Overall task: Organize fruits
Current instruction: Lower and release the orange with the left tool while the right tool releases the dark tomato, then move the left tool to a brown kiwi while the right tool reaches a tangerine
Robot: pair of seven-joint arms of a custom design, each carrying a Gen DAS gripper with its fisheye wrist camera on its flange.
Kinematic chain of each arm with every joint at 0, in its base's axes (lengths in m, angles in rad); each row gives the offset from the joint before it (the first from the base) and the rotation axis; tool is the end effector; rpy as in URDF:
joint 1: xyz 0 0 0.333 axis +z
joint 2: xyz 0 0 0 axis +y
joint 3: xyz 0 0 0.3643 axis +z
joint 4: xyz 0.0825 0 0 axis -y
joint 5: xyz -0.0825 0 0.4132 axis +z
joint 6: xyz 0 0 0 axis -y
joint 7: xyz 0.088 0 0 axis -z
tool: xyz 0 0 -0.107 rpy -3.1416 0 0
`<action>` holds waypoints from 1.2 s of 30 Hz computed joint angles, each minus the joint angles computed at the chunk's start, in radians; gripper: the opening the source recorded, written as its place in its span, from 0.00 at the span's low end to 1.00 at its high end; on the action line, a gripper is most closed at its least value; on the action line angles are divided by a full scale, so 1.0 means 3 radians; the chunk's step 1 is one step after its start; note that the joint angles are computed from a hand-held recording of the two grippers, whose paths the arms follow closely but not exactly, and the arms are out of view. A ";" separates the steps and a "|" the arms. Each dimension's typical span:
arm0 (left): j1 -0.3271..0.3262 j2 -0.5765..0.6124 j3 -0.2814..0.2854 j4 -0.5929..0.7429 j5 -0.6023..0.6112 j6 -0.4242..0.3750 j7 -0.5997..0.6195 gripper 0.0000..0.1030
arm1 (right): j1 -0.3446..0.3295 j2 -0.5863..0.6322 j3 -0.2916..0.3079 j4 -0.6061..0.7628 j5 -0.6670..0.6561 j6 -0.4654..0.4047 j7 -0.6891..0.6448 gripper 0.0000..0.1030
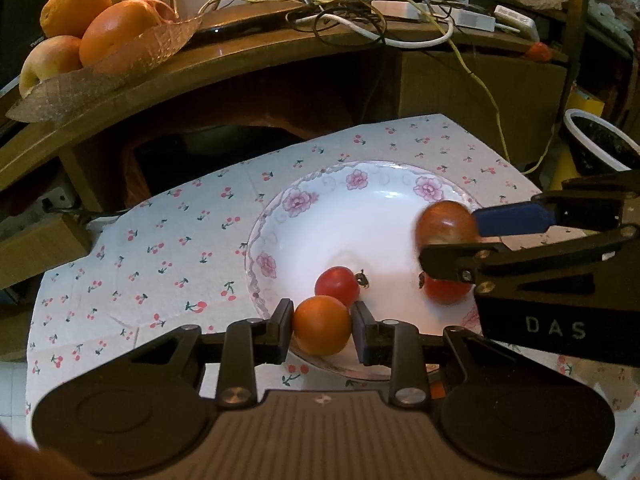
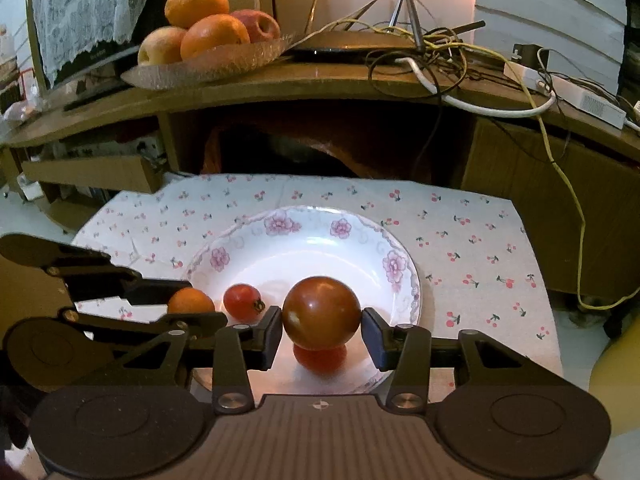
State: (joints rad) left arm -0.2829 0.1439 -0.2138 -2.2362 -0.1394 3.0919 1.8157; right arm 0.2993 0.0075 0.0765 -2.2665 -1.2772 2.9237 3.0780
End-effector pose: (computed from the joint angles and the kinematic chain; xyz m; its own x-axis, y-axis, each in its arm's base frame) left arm 0.5474 -0.2793 0.4171 -0.5467 -0.8366 -0.0337 -0.6196 0.4313 -0.6558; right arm 0.4986 0.2613 0.4264 0.0629 -0.9976 -0.0297 -0.6795 -0.0210 -0.7333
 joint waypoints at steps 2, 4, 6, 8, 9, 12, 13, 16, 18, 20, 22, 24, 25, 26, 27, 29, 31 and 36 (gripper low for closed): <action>0.0059 -0.0005 -0.0079 -0.0010 -0.0094 0.0024 0.0108 0.36 | -0.0011 -0.0011 -0.0011 0.0005 -0.0129 0.0070 0.0144 0.48; 0.0111 -0.0011 -0.0152 -0.0018 -0.0200 0.0043 0.0223 0.37 | -0.0013 -0.0020 -0.0007 0.0017 -0.0231 0.0069 0.0235 0.48; 0.0112 -0.0013 -0.0160 -0.0019 -0.0250 0.0044 0.0270 0.37 | -0.0017 -0.0035 -0.0004 0.0016 -0.0302 0.0064 0.0314 0.48; 0.0095 -0.0015 -0.0143 -0.0020 -0.0265 0.0044 0.0284 0.37 | -0.0024 -0.0050 -0.0001 0.0013 -0.0343 0.0051 0.0381 0.48; 0.0088 -0.0017 -0.0135 -0.0021 -0.0268 0.0047 0.0288 0.37 | -0.0029 -0.0059 -0.0001 0.0010 -0.0369 0.0040 0.0420 0.48; 0.0089 -0.0028 -0.0142 -0.0022 -0.0309 0.0048 0.0312 0.37 | -0.0047 -0.0091 0.0001 -0.0010 -0.0405 0.0031 0.0505 0.49; 0.0112 -0.0036 -0.0171 -0.0026 -0.0354 0.0052 0.0354 0.37 | -0.0054 -0.0097 0.0002 -0.0015 -0.0410 0.0031 0.0527 0.49; 0.0139 -0.0071 -0.0209 -0.0046 -0.0443 0.0062 0.0447 0.38 | -0.0066 -0.0110 0.0011 -0.0030 -0.0400 0.0017 0.0530 0.49; 0.0163 -0.0102 -0.0237 -0.0066 -0.0525 0.0073 0.0517 0.39 | -0.0071 -0.0126 0.0015 -0.0051 -0.0375 0.0018 0.0510 0.50; 0.0232 -0.0142 -0.0312 -0.0096 -0.0706 0.0079 0.0688 0.42 | -0.0077 -0.0148 0.0020 -0.0076 -0.0373 0.0022 0.0504 0.50; 0.0234 -0.0185 -0.0302 -0.0129 -0.0789 0.0064 0.0768 0.42 | -0.0087 -0.0172 0.0024 -0.0107 -0.0363 0.0032 0.0484 0.50; 0.0252 -0.0227 -0.0323 -0.0149 -0.0951 0.0024 0.0910 0.42 | -0.0096 -0.0189 0.0026 -0.0135 -0.0293 0.0049 0.0422 0.50; 0.0270 -0.0252 -0.0352 -0.0162 -0.1097 0.0010 0.1048 0.42 | -0.0101 -0.0198 0.0028 -0.0153 -0.0244 0.0064 0.0384 0.50; 0.0271 -0.0273 -0.0362 -0.0175 -0.1216 0.0001 0.1172 0.42 | -0.0107 -0.0206 0.0029 -0.0168 -0.0208 0.0085 0.0366 0.50; 0.0271 -0.0304 -0.0369 -0.0196 -0.1351 -0.0009 0.1324 0.42 | -0.0114 -0.0215 0.0030 -0.0186 -0.0171 0.0112 0.0341 0.50; 0.0239 -0.0359 -0.0342 -0.0241 -0.1561 -0.0042 0.1562 0.42 | -0.0122 -0.0234 0.0041 -0.0221 -0.0100 0.0133 0.0258 0.51; 0.0200 -0.0430 -0.0284 -0.0295 -0.1748 -0.0124 0.1774 0.42 | -0.0126 -0.0265 0.0054 -0.0269 -0.0027 0.0133 0.0164 0.51; 0.0095 -0.0597 -0.0104 -0.0437 -0.1975 -0.0353 0.2050 0.42 | -0.0142 -0.0356 0.0083 -0.0425 0.0340 0.0217 -0.0203 0.51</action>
State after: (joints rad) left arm -0.2545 -0.0351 -0.2451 -2.3673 -0.7320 2.9862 2.4306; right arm 0.2566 -0.0995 0.1015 -2.3941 -1.1751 2.9889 3.0172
